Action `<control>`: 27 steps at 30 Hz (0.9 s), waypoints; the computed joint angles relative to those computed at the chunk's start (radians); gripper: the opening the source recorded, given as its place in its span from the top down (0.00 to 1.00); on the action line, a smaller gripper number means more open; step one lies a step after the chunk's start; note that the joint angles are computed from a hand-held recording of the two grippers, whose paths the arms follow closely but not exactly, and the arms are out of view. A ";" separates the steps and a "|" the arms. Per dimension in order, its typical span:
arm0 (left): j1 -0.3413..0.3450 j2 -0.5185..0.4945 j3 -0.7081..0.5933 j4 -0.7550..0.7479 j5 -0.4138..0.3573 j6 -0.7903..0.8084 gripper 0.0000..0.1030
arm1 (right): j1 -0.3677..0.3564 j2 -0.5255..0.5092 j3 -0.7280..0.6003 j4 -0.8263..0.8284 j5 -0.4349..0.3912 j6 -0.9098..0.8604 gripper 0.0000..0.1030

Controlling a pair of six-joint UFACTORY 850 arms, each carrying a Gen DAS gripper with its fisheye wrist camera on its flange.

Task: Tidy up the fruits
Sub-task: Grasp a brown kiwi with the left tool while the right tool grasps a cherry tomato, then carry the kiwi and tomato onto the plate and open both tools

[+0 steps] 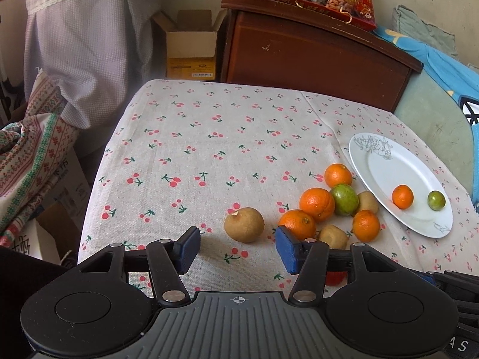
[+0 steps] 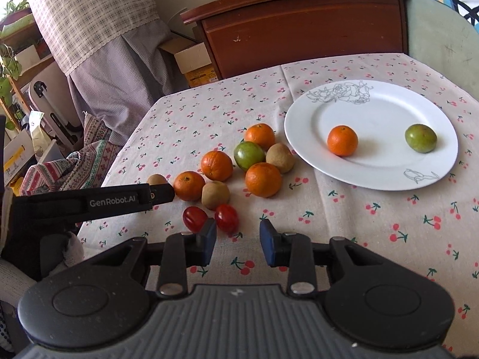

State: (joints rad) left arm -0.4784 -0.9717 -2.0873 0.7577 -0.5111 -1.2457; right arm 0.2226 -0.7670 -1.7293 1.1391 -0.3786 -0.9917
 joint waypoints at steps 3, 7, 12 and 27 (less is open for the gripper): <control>-0.003 -0.005 -0.003 0.036 -0.004 -0.016 0.50 | 0.004 -0.008 -0.010 0.005 0.002 -0.013 0.69; -0.006 -0.014 -0.011 0.069 -0.005 -0.024 0.52 | 0.015 -0.017 -0.020 -0.005 0.025 -0.034 0.69; -0.008 -0.015 -0.006 0.109 0.001 -0.041 0.65 | 0.026 -0.022 -0.026 -0.044 0.054 -0.028 0.78; -0.012 0.007 0.022 0.143 0.019 -0.087 0.74 | 0.019 -0.001 -0.005 0.033 0.082 -0.076 0.83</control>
